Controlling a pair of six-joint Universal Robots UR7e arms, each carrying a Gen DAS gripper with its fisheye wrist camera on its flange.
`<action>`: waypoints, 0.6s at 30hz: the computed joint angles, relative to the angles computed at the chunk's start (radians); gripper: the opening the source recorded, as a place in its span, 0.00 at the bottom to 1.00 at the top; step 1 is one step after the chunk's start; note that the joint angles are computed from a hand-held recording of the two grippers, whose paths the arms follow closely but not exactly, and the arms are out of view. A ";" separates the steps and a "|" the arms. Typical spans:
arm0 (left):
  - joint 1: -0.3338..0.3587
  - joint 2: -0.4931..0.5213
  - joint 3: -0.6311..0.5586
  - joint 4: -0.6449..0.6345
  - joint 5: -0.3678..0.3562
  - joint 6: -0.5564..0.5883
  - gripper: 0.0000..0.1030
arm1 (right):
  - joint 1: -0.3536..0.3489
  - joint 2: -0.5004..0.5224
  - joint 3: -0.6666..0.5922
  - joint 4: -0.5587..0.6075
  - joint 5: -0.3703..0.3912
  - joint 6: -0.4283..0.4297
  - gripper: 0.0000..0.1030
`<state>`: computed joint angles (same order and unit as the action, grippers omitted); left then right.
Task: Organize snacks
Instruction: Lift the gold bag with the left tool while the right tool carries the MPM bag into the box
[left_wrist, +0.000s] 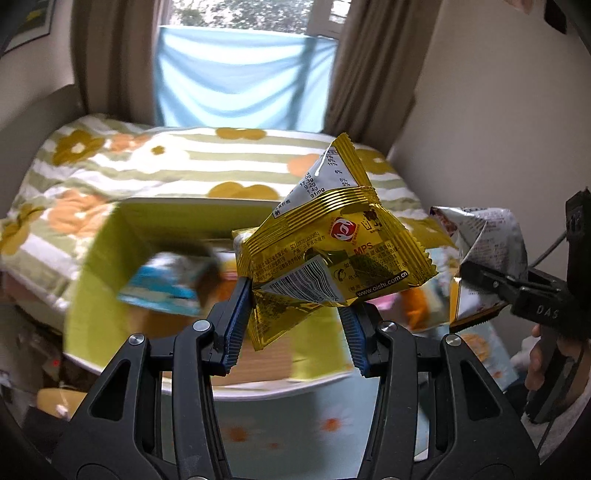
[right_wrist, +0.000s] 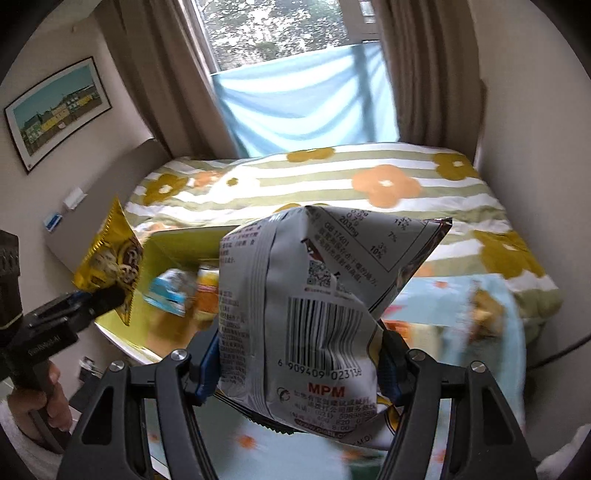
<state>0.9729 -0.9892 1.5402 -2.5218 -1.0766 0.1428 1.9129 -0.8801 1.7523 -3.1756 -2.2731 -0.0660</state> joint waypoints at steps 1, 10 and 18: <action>0.012 -0.002 -0.011 0.008 0.003 0.010 0.42 | 0.007 0.033 -0.036 0.015 0.005 0.007 0.62; 0.142 0.011 -0.162 0.139 -0.020 0.130 0.42 | 0.034 0.272 -0.303 0.137 0.048 0.049 0.62; 0.209 0.088 -0.256 0.255 -0.020 0.212 0.42 | 0.044 0.368 -0.398 0.208 0.000 0.129 0.62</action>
<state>1.1814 -0.9016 1.2841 -2.2664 -1.0968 0.3549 1.9569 -0.5124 1.3539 -2.9672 -2.2731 0.0631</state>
